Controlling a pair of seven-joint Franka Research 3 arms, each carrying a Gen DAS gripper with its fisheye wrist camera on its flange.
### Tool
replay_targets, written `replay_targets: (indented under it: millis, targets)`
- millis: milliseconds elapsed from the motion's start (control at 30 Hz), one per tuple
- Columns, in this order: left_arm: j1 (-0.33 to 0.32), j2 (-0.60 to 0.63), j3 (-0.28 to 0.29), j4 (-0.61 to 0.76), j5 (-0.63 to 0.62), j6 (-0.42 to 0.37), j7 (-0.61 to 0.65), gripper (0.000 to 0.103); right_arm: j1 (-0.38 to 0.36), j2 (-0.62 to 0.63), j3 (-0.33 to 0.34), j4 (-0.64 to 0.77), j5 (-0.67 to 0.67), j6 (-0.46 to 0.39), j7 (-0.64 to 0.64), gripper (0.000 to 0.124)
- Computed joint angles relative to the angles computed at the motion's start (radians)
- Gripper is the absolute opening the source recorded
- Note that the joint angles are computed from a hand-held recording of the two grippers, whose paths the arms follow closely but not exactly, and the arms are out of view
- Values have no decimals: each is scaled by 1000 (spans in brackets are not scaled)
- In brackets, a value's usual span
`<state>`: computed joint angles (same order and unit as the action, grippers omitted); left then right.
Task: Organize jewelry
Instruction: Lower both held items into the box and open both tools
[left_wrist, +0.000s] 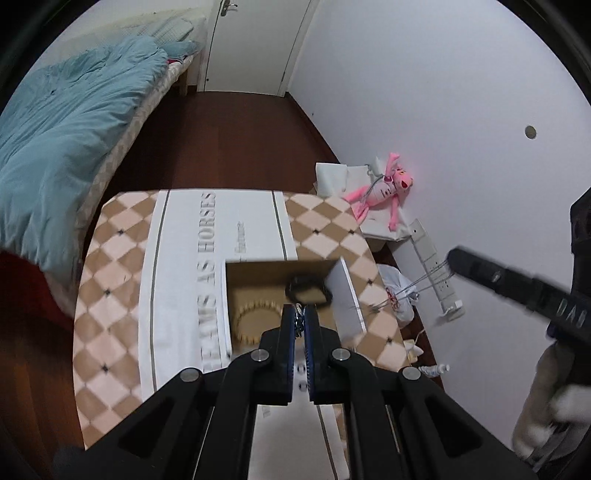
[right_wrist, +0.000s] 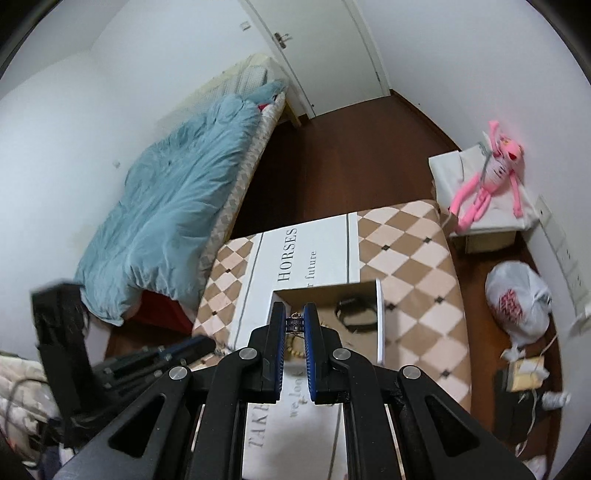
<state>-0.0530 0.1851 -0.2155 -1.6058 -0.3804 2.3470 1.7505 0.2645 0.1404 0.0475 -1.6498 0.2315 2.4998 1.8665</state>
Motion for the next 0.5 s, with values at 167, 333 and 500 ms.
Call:
replay_targets:
  millis: [167,333,500]
  targets:
    - [-10,188,-6,230,80,-115,-52,2,-7,165,-2,172,11,-155,-14,10]
    - [-17,353,-22,431,144,-231,-107,2,-4,286,-13,276,0,-254,2,10]
    - [-57,474,-6,609,246,-342,-180,5,-9,399,-21,411,-12,-374,11,11]
